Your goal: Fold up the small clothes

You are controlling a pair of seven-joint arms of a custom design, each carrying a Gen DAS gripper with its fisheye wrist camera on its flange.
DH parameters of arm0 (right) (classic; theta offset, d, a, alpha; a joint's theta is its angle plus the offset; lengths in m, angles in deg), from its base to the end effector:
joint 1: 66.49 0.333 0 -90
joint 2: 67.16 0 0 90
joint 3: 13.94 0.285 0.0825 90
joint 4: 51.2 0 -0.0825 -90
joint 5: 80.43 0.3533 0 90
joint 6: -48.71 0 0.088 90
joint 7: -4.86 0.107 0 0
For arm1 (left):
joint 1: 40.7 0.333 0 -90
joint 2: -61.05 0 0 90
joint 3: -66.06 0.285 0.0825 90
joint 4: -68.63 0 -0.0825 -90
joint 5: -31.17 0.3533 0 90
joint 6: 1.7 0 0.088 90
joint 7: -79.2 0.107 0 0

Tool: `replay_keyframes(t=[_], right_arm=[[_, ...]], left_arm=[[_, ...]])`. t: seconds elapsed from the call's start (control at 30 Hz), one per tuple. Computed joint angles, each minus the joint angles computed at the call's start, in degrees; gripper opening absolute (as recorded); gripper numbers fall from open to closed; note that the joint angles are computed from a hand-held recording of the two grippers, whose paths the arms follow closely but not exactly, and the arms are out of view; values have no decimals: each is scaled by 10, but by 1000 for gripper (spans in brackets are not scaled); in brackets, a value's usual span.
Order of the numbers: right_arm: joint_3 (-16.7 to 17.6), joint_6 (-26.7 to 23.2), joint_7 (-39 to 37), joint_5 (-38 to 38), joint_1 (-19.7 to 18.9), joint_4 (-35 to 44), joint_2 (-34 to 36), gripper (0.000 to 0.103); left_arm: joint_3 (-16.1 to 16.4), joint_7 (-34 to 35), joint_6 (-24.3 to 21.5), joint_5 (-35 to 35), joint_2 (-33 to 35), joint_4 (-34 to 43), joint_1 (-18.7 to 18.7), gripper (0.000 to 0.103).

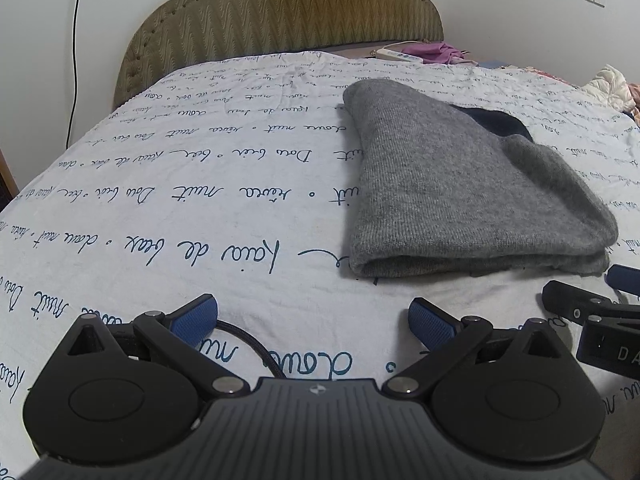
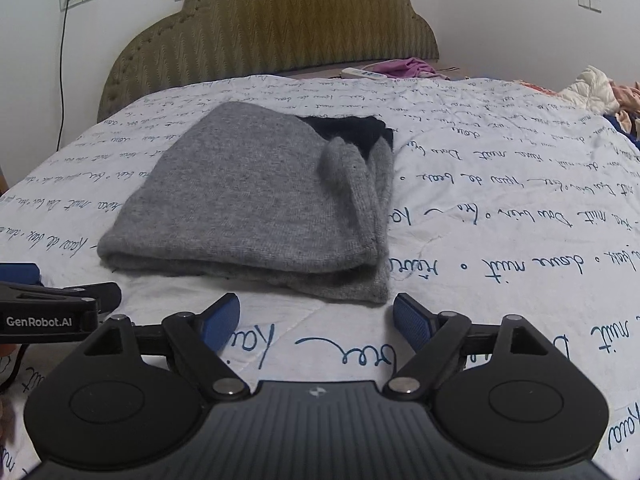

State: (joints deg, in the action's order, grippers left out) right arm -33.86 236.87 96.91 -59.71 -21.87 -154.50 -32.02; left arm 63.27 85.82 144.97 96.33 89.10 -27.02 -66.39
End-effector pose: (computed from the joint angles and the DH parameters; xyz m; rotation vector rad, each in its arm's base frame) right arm 0.6015 0.2786 0.3288 -1.7606 1.4887 -0.6403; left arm 0.5798 -0.3251 0.3477 -1.7735 1.5959 -0.6232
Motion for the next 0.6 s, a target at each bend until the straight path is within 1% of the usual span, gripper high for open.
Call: replay_keyframes(t=[0.27,0.4,0.53,0.6], right_arm=[[13,-3,0,-1,-12,-3,-5,84],[25,-2,0,-3,-21,-13,-19,84],[24,2,-2,-2,-18,-22,-28,85],[17,1,-3,-1,-11,-23,-28,85]], left_arm=[[0,2,0,-1,0,-1,0,103],[0,1,1,-1,0,-1,0,103],[0,-1,1,-1,0,-1,-1,103],[1,-2,1,0,0,-2,-1,103]])
